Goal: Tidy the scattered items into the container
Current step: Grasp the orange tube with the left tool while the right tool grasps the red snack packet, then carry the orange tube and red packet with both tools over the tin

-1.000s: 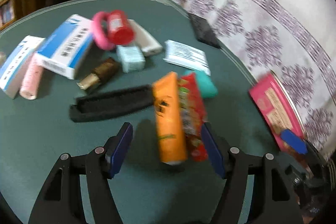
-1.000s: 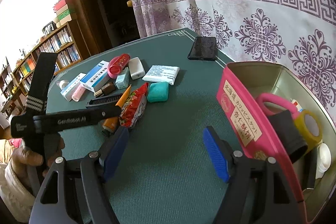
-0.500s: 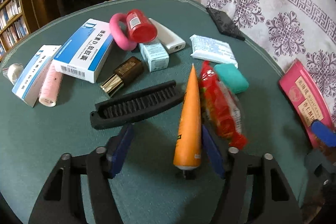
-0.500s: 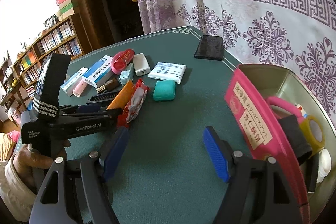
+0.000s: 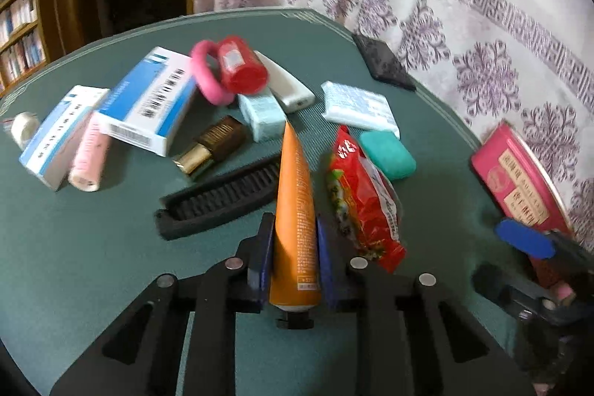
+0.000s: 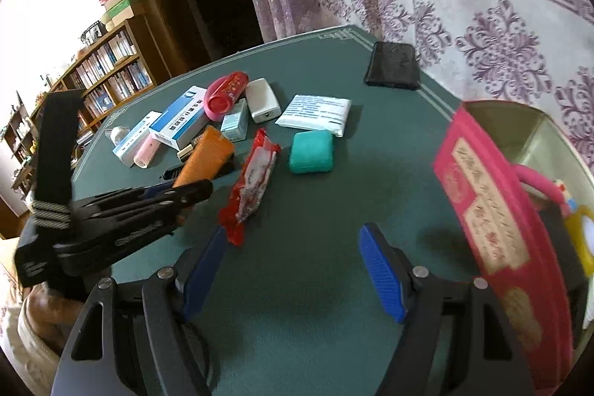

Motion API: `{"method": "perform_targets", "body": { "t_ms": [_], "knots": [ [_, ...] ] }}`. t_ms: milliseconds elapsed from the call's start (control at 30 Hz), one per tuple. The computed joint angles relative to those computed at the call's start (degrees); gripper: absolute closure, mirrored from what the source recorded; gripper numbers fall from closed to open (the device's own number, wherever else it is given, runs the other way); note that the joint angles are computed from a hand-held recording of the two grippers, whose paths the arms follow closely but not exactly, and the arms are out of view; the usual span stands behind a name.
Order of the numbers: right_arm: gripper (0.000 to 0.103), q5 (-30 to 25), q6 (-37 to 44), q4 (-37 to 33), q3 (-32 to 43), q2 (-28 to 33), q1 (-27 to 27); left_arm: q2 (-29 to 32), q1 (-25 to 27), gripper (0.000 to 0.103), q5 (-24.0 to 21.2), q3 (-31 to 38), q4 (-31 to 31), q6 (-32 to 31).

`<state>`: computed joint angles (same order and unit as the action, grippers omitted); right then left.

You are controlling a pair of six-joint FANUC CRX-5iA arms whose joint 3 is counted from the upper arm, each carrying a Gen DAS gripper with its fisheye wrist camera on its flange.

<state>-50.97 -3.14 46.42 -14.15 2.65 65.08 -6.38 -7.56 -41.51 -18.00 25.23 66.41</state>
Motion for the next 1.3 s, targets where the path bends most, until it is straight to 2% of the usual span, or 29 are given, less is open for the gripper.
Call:
{"method": "perform_targets", "body": {
  "t_ms": [133, 200, 433, 600, 800, 1067, 1300],
  "knots": [
    [0.035, 2.4, 4.3, -2.5, 3.4, 2.7, -1.8, -1.8, 1.1, 0.079, 1.1, -1.6, 2.9, -2.1],
    [0.042, 2.6, 7.5, -5.0, 5.8, 4.5, -2.6, -2.2, 1.3, 0.079, 1.5, -1.9, 3.6, -2.6],
    [0.049, 3.0, 16.4, -11.6, 12.7, 9.9, -5.3, -1.7, 2.4, 0.079, 0.7, -1.5, 3.2, -1.1],
    [0.058, 3.0, 19.7, -14.1, 15.5, 12.5, -6.3, -1.6, 2.6, 0.079, 0.8, -1.7, 3.1, -0.1],
    [0.073, 1.9, 17.9, -10.7, 14.6, 12.8, -5.9, -1.3, 2.2, 0.079, 0.5, -1.5, 2.7, 0.2],
    [0.075, 3.0, 11.5, -6.0, 9.8, 8.9, -4.7, -1.7, 2.0, 0.079, 0.5, -1.7, 3.0, -0.1],
    [0.076, 1.8, 4.4, 0.9, 5.2, 4.6, -2.5, -2.4, 1.2, 0.079, 0.6, -2.1, 4.1, -1.4]
  ]
}}
